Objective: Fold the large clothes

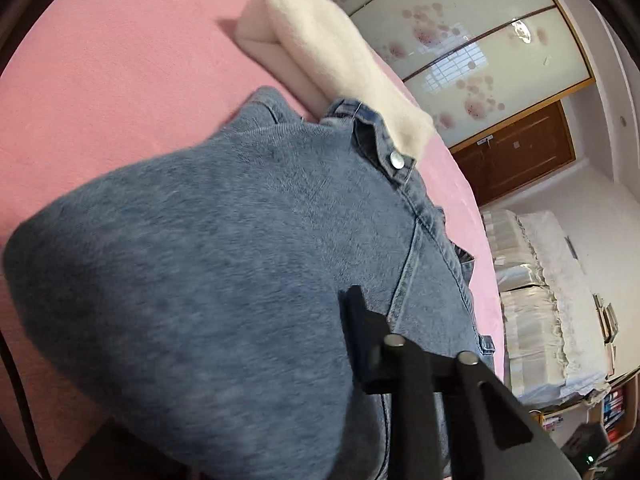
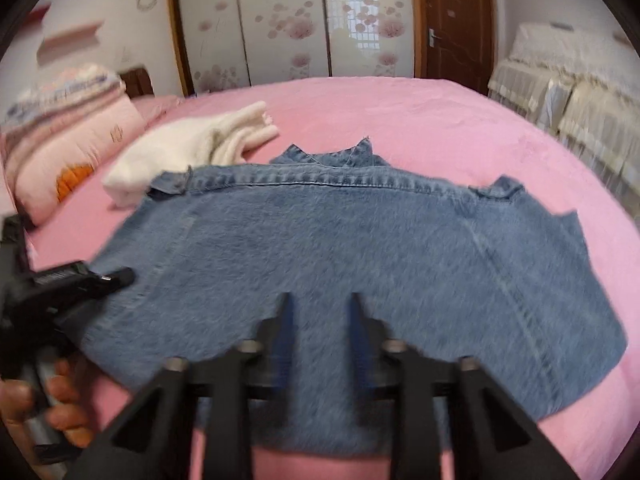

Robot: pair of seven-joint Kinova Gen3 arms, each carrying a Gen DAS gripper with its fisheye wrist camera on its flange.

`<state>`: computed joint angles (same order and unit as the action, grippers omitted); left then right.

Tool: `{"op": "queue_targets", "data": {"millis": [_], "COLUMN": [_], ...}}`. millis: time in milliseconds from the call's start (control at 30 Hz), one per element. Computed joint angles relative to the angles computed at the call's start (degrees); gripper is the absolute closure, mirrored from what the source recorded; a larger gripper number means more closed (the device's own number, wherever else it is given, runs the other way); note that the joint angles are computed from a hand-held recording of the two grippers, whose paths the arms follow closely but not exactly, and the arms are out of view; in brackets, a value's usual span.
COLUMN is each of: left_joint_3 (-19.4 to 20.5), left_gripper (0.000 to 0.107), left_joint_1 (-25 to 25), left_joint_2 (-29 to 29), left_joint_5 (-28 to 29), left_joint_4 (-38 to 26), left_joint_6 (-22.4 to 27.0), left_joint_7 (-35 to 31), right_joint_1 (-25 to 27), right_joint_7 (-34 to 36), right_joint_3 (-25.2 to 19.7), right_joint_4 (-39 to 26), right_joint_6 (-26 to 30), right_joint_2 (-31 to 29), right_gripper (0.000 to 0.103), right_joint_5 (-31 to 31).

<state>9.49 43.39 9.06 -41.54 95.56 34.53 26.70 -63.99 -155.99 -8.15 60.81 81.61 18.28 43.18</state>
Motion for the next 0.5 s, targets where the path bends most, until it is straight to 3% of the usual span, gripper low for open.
{"op": "queue_targets", "data": {"millis": [67,167,233,400,500], "left_joint_3": [-2.1,-7.0,-9.2,-2.2,2.7], "left_gripper": [0.093,0.098,0.098,0.098,0.098], "left_joint_1": [4.1,12.1,16.3,15.5,14.3], "left_joint_2": [0.6,2.1,3.8,8.3,11.8], "left_joint_5": [-2.5,-5.4,-6.4,-12.7,-16.1], "left_joint_4": [-2.9,-8.3,-13.0,-24.0,-31.6], "left_joint_6": [4.7,11.7,16.3,24.8,27.8], "left_joint_7": [-1.3,-6.3,-10.1,-18.8,-25.8], "right_joint_1": [0.1,3.9,3.3,3.3,9.0], "right_joint_7": [3.3,5.8,6.5,4.4,0.1], "right_joint_3": [0.8,-0.7,0.5,1.9,-2.1], "right_joint_4": [-1.7,-1.0,0.0,3.5,9.2], "right_joint_6": [1.2,-1.1,-2.0,-5.7,-12.7], "right_joint_2": [1.7,2.2,2.6,0.6,-3.2], "right_gripper": [0.096,0.100,0.100,0.100,0.100], "right_joint_5": [-0.6,-5.6,-5.9,-7.6,-10.1]}}
